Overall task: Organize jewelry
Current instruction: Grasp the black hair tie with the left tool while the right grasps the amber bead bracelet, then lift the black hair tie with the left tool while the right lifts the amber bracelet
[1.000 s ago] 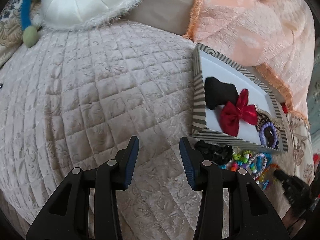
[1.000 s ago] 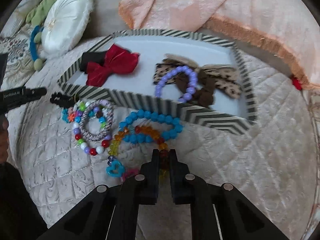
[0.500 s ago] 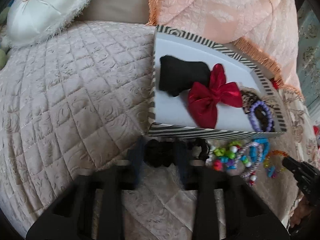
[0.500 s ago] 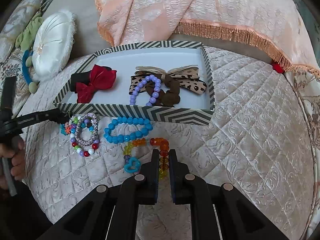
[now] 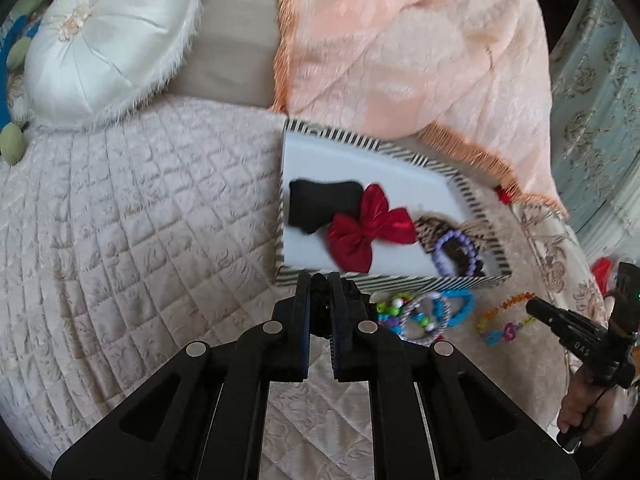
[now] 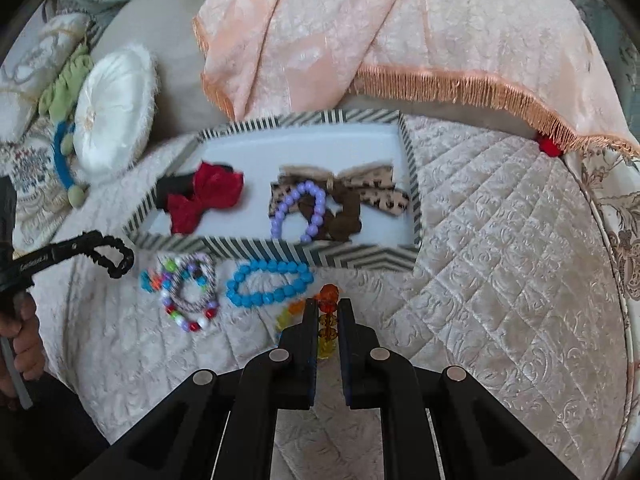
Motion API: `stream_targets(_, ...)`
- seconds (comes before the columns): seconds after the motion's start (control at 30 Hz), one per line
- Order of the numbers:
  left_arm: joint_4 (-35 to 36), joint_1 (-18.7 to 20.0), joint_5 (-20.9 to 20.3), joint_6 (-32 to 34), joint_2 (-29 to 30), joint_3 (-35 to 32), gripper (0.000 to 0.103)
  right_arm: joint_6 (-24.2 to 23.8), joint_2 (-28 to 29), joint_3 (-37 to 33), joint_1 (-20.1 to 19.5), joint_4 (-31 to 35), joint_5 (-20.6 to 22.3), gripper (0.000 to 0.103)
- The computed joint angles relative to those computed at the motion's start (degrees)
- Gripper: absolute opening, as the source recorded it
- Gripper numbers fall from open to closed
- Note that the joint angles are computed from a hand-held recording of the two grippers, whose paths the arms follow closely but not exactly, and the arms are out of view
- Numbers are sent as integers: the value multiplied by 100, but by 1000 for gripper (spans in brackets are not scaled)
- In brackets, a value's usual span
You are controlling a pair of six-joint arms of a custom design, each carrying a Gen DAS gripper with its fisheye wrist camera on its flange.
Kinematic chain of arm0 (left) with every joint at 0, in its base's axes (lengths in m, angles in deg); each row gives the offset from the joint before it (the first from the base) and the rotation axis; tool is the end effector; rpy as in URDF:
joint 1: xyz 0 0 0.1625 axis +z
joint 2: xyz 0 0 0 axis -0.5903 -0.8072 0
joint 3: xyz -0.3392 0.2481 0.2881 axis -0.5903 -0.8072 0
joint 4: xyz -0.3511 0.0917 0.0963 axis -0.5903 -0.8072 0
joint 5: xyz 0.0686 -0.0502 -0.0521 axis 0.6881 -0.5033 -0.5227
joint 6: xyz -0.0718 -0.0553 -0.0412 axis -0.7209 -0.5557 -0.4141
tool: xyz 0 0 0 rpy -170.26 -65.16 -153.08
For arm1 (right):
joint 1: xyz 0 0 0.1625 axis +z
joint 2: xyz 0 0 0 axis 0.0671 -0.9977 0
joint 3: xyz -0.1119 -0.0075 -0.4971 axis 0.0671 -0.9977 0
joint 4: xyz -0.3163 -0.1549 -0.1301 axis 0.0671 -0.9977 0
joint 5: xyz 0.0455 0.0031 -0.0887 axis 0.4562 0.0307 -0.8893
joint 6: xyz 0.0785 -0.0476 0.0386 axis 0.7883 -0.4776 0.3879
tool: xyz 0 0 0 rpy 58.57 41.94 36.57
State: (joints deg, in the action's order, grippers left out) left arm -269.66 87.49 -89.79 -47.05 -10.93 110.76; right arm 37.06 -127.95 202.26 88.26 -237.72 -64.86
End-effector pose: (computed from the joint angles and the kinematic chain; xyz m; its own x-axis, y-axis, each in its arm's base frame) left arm -0.1829 -0.5194 0.1314 -0.8616 0.3076 -0.4037 0.4733 0.7740 -0.4206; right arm 0.0944 -0.4121 0.2217 -0.7652 0.0395 0.6426 -0.3791 0.7791 -0.4993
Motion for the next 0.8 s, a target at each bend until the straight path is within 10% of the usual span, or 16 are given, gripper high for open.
stream_targets(0.8,98,-493,895,-35,153,124,6,-65,27,104,253,-375,-32,8)
